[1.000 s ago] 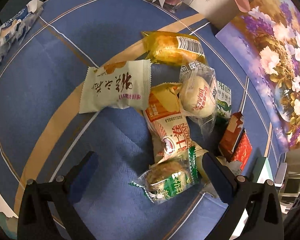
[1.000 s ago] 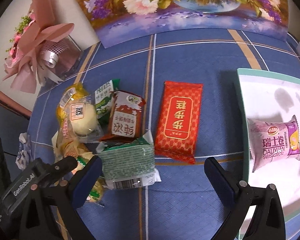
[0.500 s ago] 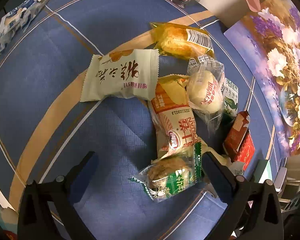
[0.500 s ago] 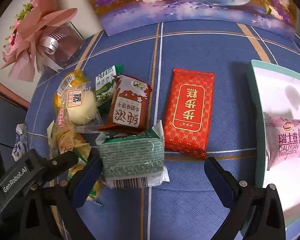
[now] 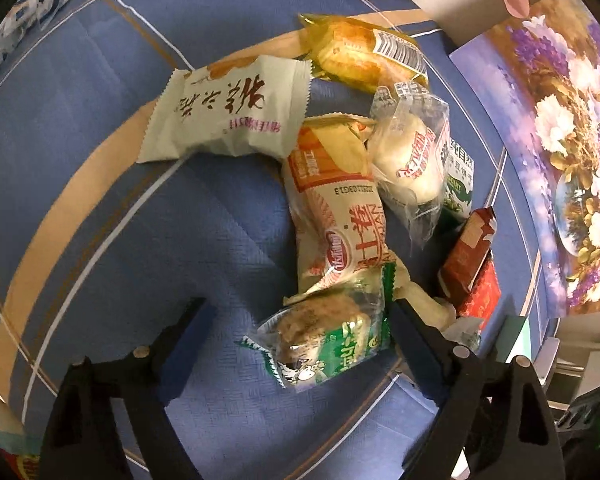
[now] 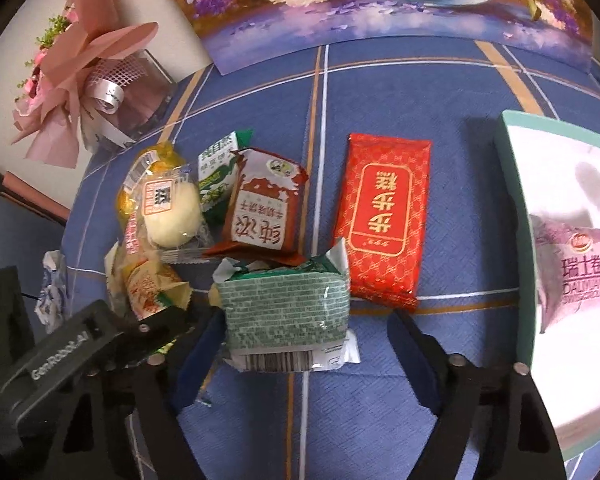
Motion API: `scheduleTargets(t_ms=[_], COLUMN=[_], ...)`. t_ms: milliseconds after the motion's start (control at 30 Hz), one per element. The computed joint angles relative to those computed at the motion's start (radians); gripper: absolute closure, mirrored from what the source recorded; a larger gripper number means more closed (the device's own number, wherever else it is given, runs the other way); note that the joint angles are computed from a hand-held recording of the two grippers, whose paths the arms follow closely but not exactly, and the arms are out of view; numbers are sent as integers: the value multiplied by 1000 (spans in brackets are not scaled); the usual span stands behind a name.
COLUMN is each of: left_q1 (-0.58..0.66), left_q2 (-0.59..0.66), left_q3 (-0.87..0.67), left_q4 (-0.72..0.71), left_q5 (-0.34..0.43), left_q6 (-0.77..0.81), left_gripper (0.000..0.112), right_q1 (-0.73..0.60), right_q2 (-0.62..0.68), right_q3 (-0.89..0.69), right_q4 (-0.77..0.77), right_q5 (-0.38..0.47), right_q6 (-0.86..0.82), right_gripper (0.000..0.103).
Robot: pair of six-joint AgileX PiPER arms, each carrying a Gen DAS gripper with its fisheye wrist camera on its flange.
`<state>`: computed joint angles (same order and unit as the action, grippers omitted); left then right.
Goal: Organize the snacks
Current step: 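Grasp the green-white barcode pack with the right tool while the left grasps the green-labeled bread, then carry both packs into the white tray and open both tools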
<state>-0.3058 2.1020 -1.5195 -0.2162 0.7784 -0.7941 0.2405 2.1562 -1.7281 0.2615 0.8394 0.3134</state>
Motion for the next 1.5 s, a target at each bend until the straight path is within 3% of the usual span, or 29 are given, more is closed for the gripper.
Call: scheduleTargets(t_ms=[133, 300, 667, 967, 1267, 1500], left_q1=[-8, -18, -34, -55, -82, -123], left_q2=[-11, -9, -35, -61, -73, -18], left_q3=[23, 37, 91, 61, -33, -174], left_q4=[-30, -75, -147, -127, -68, -31], left_q5=[-33, -74, -127, -139, -129, -82], left_q6=[13, 32, 66, 29, 8, 27], left_gripper=[49, 62, 64, 64, 64, 64], right_q1=[-9, -22, -34, -57, -103, -216], right_q2=[-21, -46, -69, -112, -174, -213], right_q3=[36, 81, 85, 90, 112, 154], right_q4=[49, 103, 92, 80, 26, 10], right_q5=[-17, -40, -16, -6, -3, -2], right_q6=[-41, -80, -73, -60, -13, 14], right_gripper=[31, 40, 44, 44, 44, 44])
